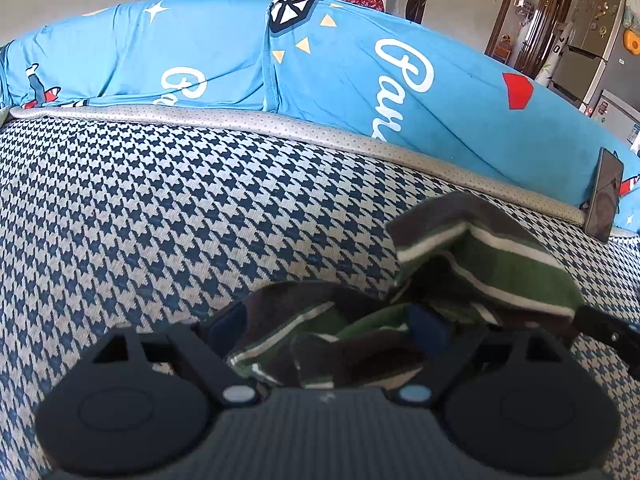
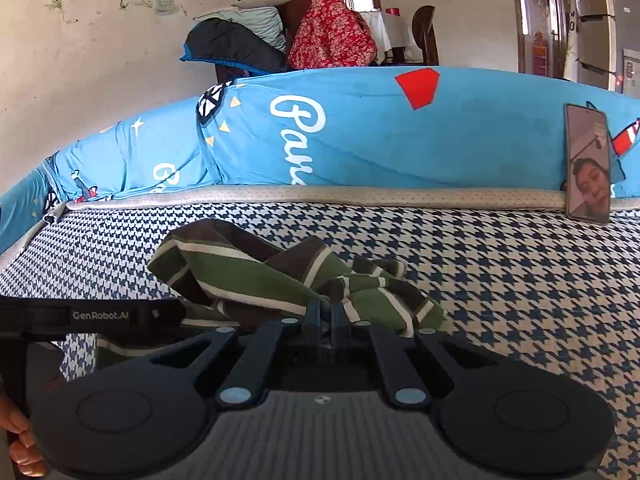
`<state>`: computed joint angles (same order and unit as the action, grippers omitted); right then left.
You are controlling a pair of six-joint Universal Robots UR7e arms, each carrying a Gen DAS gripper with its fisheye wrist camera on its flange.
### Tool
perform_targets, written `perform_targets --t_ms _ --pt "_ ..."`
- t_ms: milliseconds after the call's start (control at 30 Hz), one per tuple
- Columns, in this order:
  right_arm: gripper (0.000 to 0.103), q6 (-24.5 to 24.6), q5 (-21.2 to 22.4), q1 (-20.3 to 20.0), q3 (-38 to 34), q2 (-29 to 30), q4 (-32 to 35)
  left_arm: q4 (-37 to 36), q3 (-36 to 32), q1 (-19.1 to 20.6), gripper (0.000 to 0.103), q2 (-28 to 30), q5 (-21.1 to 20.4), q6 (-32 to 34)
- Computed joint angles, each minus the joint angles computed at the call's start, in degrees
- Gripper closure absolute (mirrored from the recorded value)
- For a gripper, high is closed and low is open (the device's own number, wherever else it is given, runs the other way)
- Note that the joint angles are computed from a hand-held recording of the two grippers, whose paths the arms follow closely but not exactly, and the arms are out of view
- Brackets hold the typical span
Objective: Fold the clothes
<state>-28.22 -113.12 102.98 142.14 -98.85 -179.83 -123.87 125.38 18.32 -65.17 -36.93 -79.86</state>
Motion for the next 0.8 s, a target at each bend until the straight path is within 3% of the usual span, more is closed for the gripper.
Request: perform_targets --t_ms 167,233,333,467,800 --pt "0.098 -1.5 -2.9 -1.7 0.9 -4.1 4.8 2.4 -0.3 -1.0 0.016 0.1 2.3 -2.5" --pt "0.102 -1.6 -7.3 -1.4 1.0 -3.7 4.5 3.8 -0.4 -1.1 0.016 -0.2 2.8 -3.7" --pt "0.102 1.3 -10.2 -4.2 0.7 -5.6 6.8 3.9 -0.3 -0.9 0.015 -0.4 2.6 -4.4" --pt "0.102 1.4 -4.0 -7.2 1.0 -10.0 8.3 1.1 -0.2 -0.2 0.015 0.3 1.2 -2.2" --pt "0.1 -1.8 8.2 -4.1 1.7 -7.4 1.7 -1.5 -0.1 0.4 0.015 2.0 -1.7 1.2"
